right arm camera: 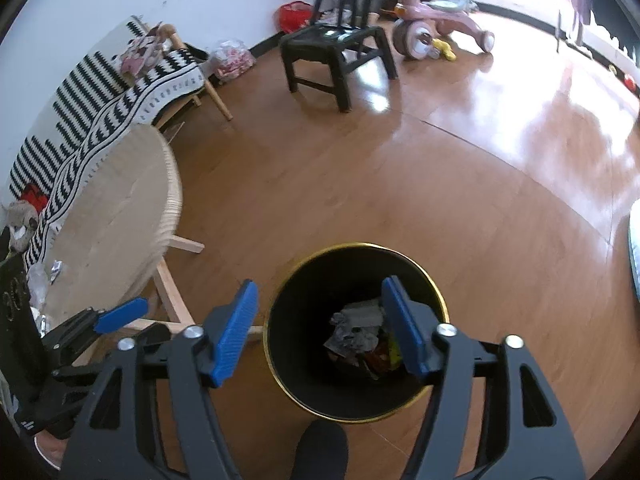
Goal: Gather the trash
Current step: 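Move both tools back over the table toward the remaining trash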
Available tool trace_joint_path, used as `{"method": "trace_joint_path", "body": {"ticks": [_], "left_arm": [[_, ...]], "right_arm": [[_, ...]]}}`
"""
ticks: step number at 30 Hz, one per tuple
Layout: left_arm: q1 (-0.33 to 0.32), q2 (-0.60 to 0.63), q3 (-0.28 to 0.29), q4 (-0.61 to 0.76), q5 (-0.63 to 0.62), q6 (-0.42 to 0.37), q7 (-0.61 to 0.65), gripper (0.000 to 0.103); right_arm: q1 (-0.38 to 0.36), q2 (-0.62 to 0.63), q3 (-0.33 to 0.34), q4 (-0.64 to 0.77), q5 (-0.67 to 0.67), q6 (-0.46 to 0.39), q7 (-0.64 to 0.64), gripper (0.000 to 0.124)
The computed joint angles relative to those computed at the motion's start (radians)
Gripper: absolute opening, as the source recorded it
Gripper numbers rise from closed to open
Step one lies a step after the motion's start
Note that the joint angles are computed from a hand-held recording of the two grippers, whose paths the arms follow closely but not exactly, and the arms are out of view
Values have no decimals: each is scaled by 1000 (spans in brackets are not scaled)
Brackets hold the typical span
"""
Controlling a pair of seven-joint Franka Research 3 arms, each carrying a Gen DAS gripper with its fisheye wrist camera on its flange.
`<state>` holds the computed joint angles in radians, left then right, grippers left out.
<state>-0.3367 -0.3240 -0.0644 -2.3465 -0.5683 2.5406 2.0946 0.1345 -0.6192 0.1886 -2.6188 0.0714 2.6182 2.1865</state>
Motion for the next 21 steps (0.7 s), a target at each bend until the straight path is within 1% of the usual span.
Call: {"method": "trace_joint_path", "body": {"ticks": [1,2,3,5,7,11,13,16,17,18,20,21], "left_arm": [[5,-21,6,-13,-1,3,4,72],[10,-42,17,-23,-2,4,10,76],[21,-72,32,-38,4,4,16,78],[43,-115,54,-58,27,5,12,86],[71,-159,78,-80,58,8,-1,89],[155,-240,141,-121,148,5,-33,92],[201,-270,170,-138,196,2,-50,92],[279,-313,225,-168,262,23,-57,93],[308,-323,245,-177,282,36,-57,93],[325,-327,261,-180,295,43,-57,93],[375,-320,311,-174,319,53,-50,93],[396,-319,319,-175,329,58,-54,93]], "right_arm": [[3,15,9,19,-3,5,1,71],[8,31,16,38,-6,11,2,71],[17,64,32,75,-11,21,5,72],[33,116,51,130,-23,35,11,75],[53,190,82,211,-52,48,23,79],[109,364,132,403,-148,64,51,84],[137,455,147,510,-205,54,66,87],[195,589,155,672,-265,17,78,87],[221,647,160,746,-303,-1,86,87],[245,687,159,797,-323,-15,84,87],[293,761,150,891,-348,-37,79,87],[323,818,146,964,-365,-59,73,87]]}}
